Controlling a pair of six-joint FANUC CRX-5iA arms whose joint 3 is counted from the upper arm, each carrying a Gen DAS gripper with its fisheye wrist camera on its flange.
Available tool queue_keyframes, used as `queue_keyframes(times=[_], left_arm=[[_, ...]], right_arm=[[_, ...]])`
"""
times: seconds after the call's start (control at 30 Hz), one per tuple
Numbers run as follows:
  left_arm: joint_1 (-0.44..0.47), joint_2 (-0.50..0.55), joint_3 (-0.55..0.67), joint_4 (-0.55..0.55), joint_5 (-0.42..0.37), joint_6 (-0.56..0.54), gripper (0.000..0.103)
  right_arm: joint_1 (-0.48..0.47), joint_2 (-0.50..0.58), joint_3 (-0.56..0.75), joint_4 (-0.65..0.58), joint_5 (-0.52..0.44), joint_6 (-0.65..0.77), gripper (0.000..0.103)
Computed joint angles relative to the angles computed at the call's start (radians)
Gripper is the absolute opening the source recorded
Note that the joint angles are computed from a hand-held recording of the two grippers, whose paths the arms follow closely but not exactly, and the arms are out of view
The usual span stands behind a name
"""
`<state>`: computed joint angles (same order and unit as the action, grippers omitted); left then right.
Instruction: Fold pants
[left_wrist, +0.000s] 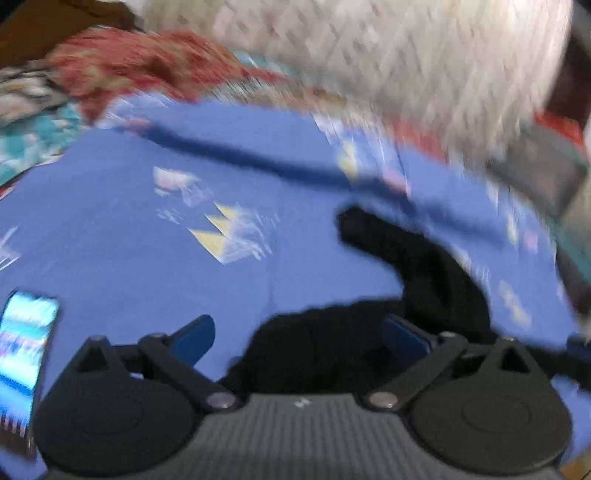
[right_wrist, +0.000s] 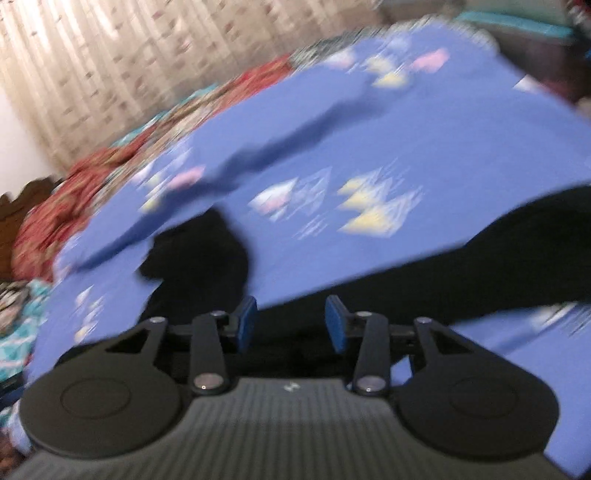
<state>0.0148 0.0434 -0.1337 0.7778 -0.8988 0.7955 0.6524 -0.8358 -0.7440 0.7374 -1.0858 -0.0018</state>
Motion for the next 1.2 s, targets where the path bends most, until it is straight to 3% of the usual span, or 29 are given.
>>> queue_keyframes(times=[0.03, 0.1, 0.13, 0.2, 0.3, 0.37, 0.47, 0.5, 0.53, 0.63, 0.7, 0.77, 0.87, 0.93, 0.97, 1.03, 1.1, 1.2], left_arm=[[-0.011, 0.038, 0.048, -0.041, -0.035, 0.033, 0.097], [-0.021, 0.107, 0.111, -0.049, -0.096, 0.06, 0.057], [-0.02, 0.138, 0.141, -0.054, -0.134, 0.074, 0.044], [-0.016, 0.126, 0.122, -0.015, -0.129, 0.065, 0.039], [0.017, 0.006, -0.029, 0.198, -0.13, -0.125, 0.03], [0.062, -0.083, -0.12, 0.327, -0.194, -0.257, 0.03], [0.149, -0.218, -0.252, 0.417, -0.33, -0.419, 0.031], [0.188, -0.262, -0.302, 0.416, -0.384, -0.467, 0.034], [0.216, -0.294, -0.337, 0.393, -0.413, -0.481, 0.045], [0.301, -0.355, -0.402, 0.241, -0.467, -0.438, 0.064], [0.343, -0.363, -0.402, 0.141, -0.471, -0.344, 0.066], [0.408, -0.352, -0.418, 0.172, -0.484, -0.294, 0.067], [0.447, -0.311, -0.428, 0.286, -0.404, -0.205, 0.081], [0.402, -0.256, -0.396, 0.316, -0.318, -0.159, 0.082], [0.371, -0.233, -0.379, 0.317, -0.272, -0.151, 0.084], [0.298, -0.18, -0.339, 0.292, -0.179, -0.127, 0.092], [0.221, -0.106, -0.269, 0.213, -0.114, -0.024, 0.095], [0.148, -0.013, -0.17, 0.131, -0.129, 0.111, 0.095]], right_arm=[[0.007, 0.007, 0.003, -0.026, 0.013, 0.005, 0.045], [0.038, 0.023, 0.011, -0.065, 0.01, 0.009, 0.045], [0.035, 0.019, 0.012, -0.082, 0.004, 0.023, 0.045], [0.064, 0.024, 0.025, -0.094, -0.02, 0.014, 0.045], [0.035, 0.038, 0.058, -0.098, -0.002, 0.072, 0.045], [0.016, 0.059, 0.076, -0.078, 0.031, 0.096, 0.046], [-0.02, 0.095, 0.102, -0.06, 0.116, 0.144, 0.046], [-0.036, 0.12, 0.111, -0.059, 0.15, 0.165, 0.046], [-0.045, 0.142, 0.12, -0.062, 0.176, 0.187, 0.046], [-0.075, 0.223, 0.171, -0.116, 0.234, 0.276, 0.046], [-0.094, 0.281, 0.211, -0.169, 0.254, 0.346, 0.046], [-0.112, 0.324, 0.246, -0.21, 0.263, 0.422, 0.046], [-0.168, 0.403, 0.311, -0.233, 0.288, 0.56, 0.046], [-0.217, 0.484, 0.381, -0.249, 0.294, 0.652, 0.048], [-0.239, 0.531, 0.42, -0.252, 0.298, 0.697, 0.056], [-0.288, 0.619, 0.5, -0.302, 0.32, 0.811, 0.07], [-0.33, 0.725, 0.61, -0.391, 0.33, 0.924, 0.077], [-0.375, 0.899, 0.817, -0.561, 0.247, 1.081, 0.084]])
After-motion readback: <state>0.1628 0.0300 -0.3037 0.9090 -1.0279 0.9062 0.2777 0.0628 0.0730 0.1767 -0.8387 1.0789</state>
